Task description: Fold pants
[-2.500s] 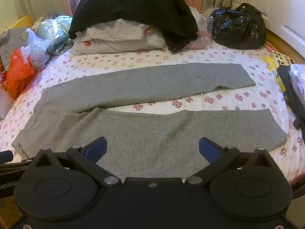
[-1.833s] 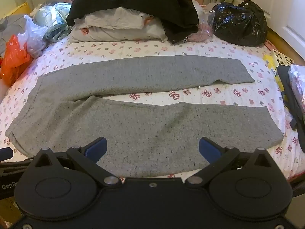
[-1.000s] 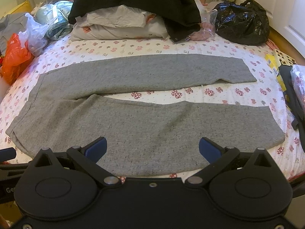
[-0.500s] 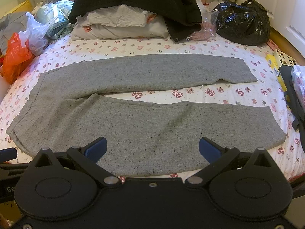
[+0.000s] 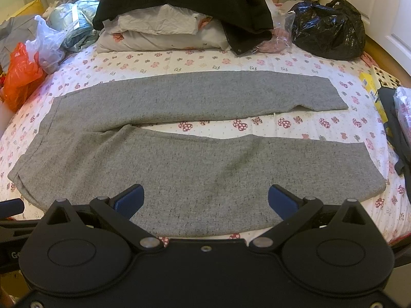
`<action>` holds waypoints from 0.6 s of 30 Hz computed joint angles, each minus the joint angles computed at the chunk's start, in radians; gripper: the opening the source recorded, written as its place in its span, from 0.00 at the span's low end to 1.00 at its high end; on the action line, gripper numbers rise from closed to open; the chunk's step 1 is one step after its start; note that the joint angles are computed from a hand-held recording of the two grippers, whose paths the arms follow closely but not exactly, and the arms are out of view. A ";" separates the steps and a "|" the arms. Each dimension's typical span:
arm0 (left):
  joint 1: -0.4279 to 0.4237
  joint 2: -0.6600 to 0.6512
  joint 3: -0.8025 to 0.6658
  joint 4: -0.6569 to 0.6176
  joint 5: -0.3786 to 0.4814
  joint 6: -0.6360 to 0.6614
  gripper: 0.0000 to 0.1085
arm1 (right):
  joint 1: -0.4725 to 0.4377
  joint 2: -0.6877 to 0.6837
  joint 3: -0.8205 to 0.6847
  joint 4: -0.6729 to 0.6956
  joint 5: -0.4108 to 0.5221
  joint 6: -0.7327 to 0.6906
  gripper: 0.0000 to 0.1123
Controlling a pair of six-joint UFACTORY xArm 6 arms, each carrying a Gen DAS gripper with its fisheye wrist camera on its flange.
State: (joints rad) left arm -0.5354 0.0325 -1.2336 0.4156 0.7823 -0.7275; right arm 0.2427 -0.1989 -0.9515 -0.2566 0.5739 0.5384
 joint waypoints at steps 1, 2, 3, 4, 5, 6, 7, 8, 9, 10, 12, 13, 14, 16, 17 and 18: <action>0.000 0.000 0.001 -0.001 -0.002 0.001 0.87 | 0.000 0.000 0.000 0.000 -0.001 -0.001 0.91; 0.001 -0.001 0.001 -0.003 -0.003 0.003 0.87 | -0.003 0.000 -0.001 0.004 -0.001 -0.005 0.91; 0.002 -0.001 0.002 -0.003 -0.005 0.002 0.87 | -0.001 0.000 0.000 0.003 -0.001 -0.003 0.91; 0.004 -0.002 0.005 -0.001 -0.009 0.001 0.87 | -0.003 0.000 -0.001 0.003 0.000 -0.004 0.91; 0.004 -0.003 0.008 0.006 -0.011 -0.004 0.87 | -0.002 -0.001 0.002 0.009 -0.005 -0.004 0.91; 0.004 -0.005 0.010 0.018 -0.012 -0.016 0.87 | -0.003 -0.001 0.004 0.022 -0.011 -0.010 0.91; 0.004 -0.008 0.014 0.032 -0.017 -0.031 0.87 | -0.007 -0.003 0.011 0.048 -0.025 -0.028 0.91; 0.005 -0.010 0.016 0.044 -0.020 -0.041 0.87 | -0.013 -0.004 0.022 0.101 -0.050 -0.067 0.91; 0.006 -0.014 0.020 0.064 -0.024 -0.058 0.87 | -0.016 -0.004 0.029 0.166 -0.066 -0.113 0.91; 0.005 -0.018 0.025 0.087 -0.027 -0.076 0.87 | -0.022 -0.003 0.029 0.208 -0.067 -0.139 0.91; 0.003 -0.027 0.033 0.148 -0.031 -0.124 0.87 | -0.028 -0.002 0.027 0.200 -0.062 -0.123 0.91; 0.002 -0.032 0.039 0.172 -0.035 -0.143 0.87 | -0.028 -0.006 0.032 0.145 -0.069 -0.083 0.91; 0.002 -0.038 0.046 0.195 -0.040 -0.160 0.87 | -0.027 -0.010 0.035 0.084 -0.075 -0.042 0.91; 0.001 -0.055 0.070 0.260 -0.062 -0.211 0.87 | -0.027 -0.023 0.049 0.013 -0.093 0.010 0.91; 0.000 -0.060 0.078 0.292 -0.072 -0.232 0.87 | -0.033 -0.029 0.055 0.010 -0.108 0.015 0.91; -0.003 -0.070 0.093 0.334 -0.082 -0.261 0.87 | -0.037 -0.042 0.073 -0.004 -0.136 0.035 0.91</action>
State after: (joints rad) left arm -0.5382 -0.0371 -1.1407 0.7495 0.7004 -0.9881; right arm 0.2061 -0.2404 -0.8788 -0.2608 0.4382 0.5733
